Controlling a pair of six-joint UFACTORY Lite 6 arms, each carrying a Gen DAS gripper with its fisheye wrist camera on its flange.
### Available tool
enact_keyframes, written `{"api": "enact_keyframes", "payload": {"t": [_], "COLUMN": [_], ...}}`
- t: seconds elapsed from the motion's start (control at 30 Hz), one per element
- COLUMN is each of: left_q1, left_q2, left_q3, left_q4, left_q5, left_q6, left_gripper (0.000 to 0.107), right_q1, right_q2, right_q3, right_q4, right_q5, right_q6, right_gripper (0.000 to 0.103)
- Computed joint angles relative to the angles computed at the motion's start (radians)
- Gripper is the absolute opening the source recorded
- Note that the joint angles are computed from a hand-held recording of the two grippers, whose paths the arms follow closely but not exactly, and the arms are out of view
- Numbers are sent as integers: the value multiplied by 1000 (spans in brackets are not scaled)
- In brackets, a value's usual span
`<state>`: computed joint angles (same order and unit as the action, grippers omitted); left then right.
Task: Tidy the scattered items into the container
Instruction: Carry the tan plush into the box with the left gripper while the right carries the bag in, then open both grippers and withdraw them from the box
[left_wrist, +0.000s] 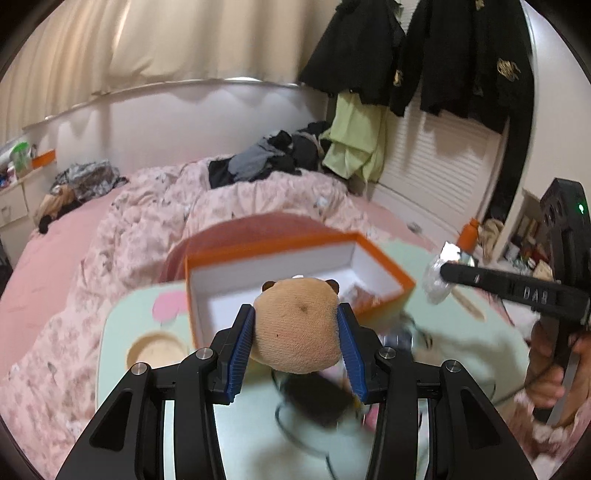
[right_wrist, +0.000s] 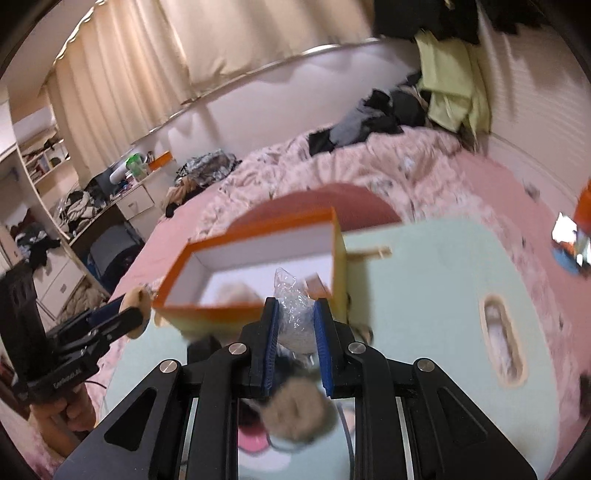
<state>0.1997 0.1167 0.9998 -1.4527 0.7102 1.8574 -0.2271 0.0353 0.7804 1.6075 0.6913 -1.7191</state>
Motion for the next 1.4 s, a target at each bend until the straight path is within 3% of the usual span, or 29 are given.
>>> {"api": "enact_keyframes", "payload": {"t": [0.13, 0.3, 0.53, 0.7, 0.83, 0.97, 1.1, 1.27, 1.4], "left_q1": [-81, -159, -196, -193, -178, -138, -69, -3, 18], "left_q2": [119, 330, 491, 459, 364, 246, 65, -153, -230], "left_q3": [161, 390, 545, 484, 360, 209, -28, -341, -486], "left_q4": [24, 178, 276, 147, 25, -29, -28, -98, -223], "left_q5": [-63, -180, -220, -239, -262, -230, -131, -130, -160], "left_q6": [-116, -379, -558, -457, -291, -217, -136, 135, 330], "left_gripper": [44, 44, 46, 75, 78, 82, 84, 90, 90], "right_q1": [113, 177, 244, 236, 204, 162, 101, 94, 132], "right_q2": [79, 254, 480, 576, 503, 385, 170, -122, -243], "right_q3": [144, 337, 576, 687, 574, 417, 170, -143, -356], "right_q4": [-22, -101, -231, -259, -145, -74, -10, -50, 145], "right_q5": [-77, -62, -143, -81, -61, -18, 2, -174, -332], "right_q6": [84, 219, 402, 509, 389, 277, 138, 31, -253], "right_gripper": [21, 21, 21, 29, 50, 50, 50, 50, 50]}}
